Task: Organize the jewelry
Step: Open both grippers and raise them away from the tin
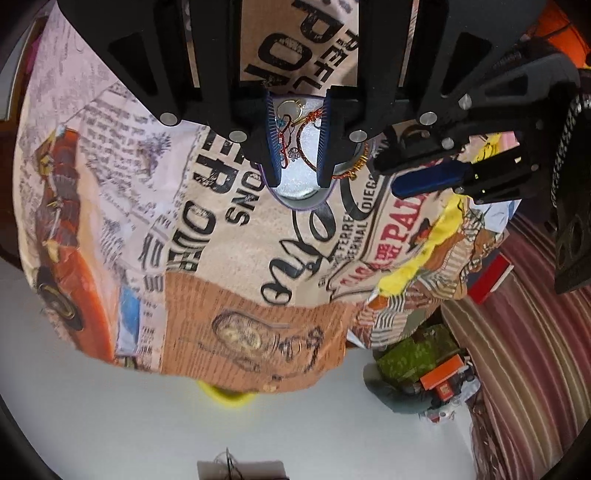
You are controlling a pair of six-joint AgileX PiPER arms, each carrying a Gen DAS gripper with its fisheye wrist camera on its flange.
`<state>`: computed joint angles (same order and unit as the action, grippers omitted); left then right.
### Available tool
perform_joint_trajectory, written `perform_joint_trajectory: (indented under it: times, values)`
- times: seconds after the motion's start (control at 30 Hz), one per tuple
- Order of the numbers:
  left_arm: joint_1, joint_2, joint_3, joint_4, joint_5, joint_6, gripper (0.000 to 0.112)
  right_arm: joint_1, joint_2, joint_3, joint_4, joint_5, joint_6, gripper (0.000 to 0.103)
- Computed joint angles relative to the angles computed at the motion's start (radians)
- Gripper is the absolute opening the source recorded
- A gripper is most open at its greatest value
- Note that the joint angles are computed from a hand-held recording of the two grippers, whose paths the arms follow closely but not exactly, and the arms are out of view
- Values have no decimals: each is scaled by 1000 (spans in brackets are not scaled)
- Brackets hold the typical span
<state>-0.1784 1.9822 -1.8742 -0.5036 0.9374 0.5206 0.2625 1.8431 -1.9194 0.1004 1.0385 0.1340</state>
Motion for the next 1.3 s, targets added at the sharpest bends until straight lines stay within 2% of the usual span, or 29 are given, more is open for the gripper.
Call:
perform_joint_trajectory:
  times: [0.23,0.4,0.47,0.6,0.77,0.83,0.9,1.03,1.1,1.2,1.3]
  values:
    - [18,-170,127,-41,-95,21,29,65,-175,97,-129,-70,103,18]
    - [31,-338,247,-95,-178,66,34,158,-323,175,-315,-131,243,18]
    - [32,-427,319,-117,-238,95,36,200,-385,210,-395,-155,317,18]
    - [32,-583,441,-182,-340,163,52,319,-474,258,-618,-156,494,18]
    - [13,-738,562,-226,-449,208,75,503,-554,311,-909,-100,710,19]
    - [13,-790,605,-260,-478,235,84,561,-571,334,-1003,-75,784,29]
    - [16,-834,641,-287,-504,247,89,628,-593,367,-1111,-46,872,51]
    - [5,-893,695,-282,-556,240,96,726,-587,394,-1273,38,981,67]
    - [1,-917,713,-258,-569,215,98,767,-570,397,-1339,88,1018,84]
    - [-12,-933,729,-200,-592,161,99,814,-535,386,-1409,157,1039,88]
    - [-25,-952,741,-123,-600,90,99,817,-527,378,-1403,163,1041,88]
